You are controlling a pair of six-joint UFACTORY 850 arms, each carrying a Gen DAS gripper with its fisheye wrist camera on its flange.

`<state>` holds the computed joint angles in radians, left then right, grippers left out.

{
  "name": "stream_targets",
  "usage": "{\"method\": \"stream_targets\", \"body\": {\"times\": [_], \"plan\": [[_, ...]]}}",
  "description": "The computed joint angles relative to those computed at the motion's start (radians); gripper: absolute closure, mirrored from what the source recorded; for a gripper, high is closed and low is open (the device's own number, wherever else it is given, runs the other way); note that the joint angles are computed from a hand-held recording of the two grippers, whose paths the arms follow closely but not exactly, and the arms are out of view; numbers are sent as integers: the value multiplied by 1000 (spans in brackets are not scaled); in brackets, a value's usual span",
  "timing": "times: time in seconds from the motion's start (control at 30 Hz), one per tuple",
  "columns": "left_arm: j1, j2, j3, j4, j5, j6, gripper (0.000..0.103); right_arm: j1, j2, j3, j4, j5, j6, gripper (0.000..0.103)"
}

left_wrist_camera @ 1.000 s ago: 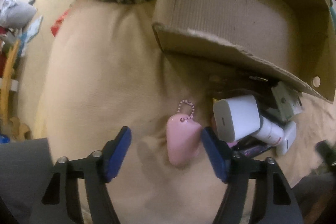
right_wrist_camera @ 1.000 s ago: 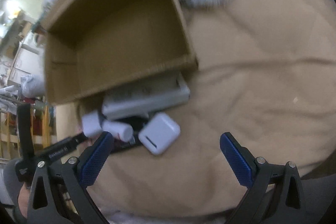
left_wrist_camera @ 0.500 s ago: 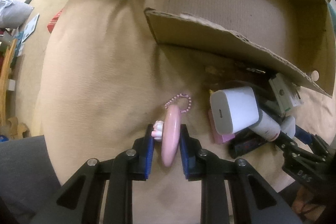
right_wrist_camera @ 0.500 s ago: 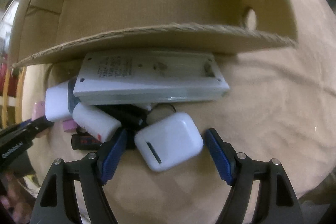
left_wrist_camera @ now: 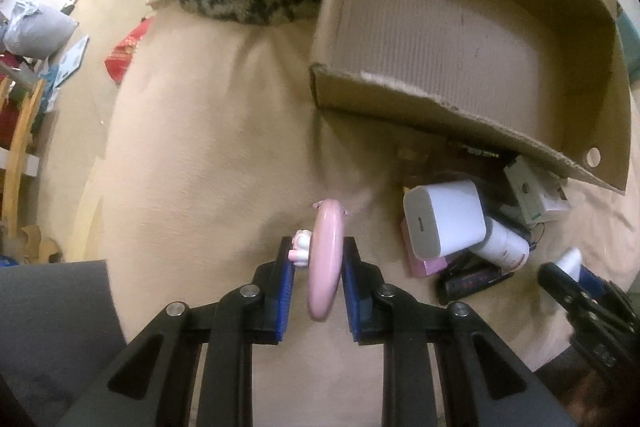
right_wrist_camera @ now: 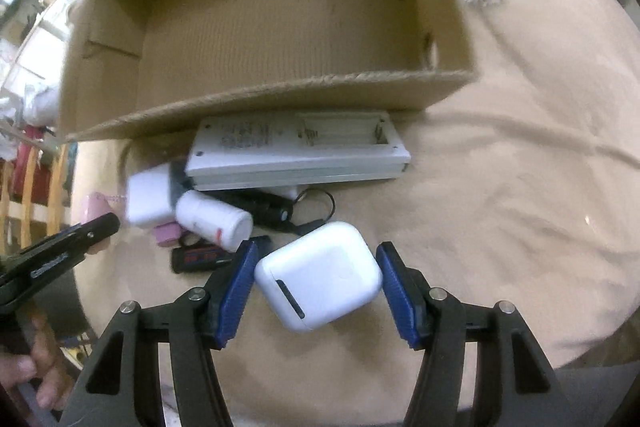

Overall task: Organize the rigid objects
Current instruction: 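Grasp the pink cloud keychain with the left tool while the right tool grasps the white earbud case, then carry both items into the box and open both tools to release them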

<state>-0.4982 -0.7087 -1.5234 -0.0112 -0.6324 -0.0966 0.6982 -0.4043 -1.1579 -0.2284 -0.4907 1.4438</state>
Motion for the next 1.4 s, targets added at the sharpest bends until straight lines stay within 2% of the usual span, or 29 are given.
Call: {"method": "stream_targets", "body": {"times": [0.17,0.2,0.33,0.4,0.57,0.67,0.8,1.07,1.27,1.4], "plan": [[2,60,51,18,26,-45,83,27,86,67,-143,10,168,38],[2,73,61,20,35,-51,83,6,109,94,-174,29,177,38],[2,146,110,43,89,-76,83,19,173,126,-324,25,310,38],[3,183,127,34,115,-74,83,17,206,156,-426,52,408,38],[1,229,107,9,150,-27,83,5,230,155,-660,84,602,38],[-10,239,62,-24,148,43,83,-8,240,143,-753,91,648,38],[-32,212,-20,-40,137,91,83,-44,232,109,-815,110,641,38],[-61,75,-207,-91,84,202,83,-125,194,65,-908,170,627,38],[-72,-32,-302,-131,35,257,83,-179,128,46,-866,227,577,38],[-79,-70,-302,-95,62,248,83,-205,90,45,-794,268,525,38]]}}
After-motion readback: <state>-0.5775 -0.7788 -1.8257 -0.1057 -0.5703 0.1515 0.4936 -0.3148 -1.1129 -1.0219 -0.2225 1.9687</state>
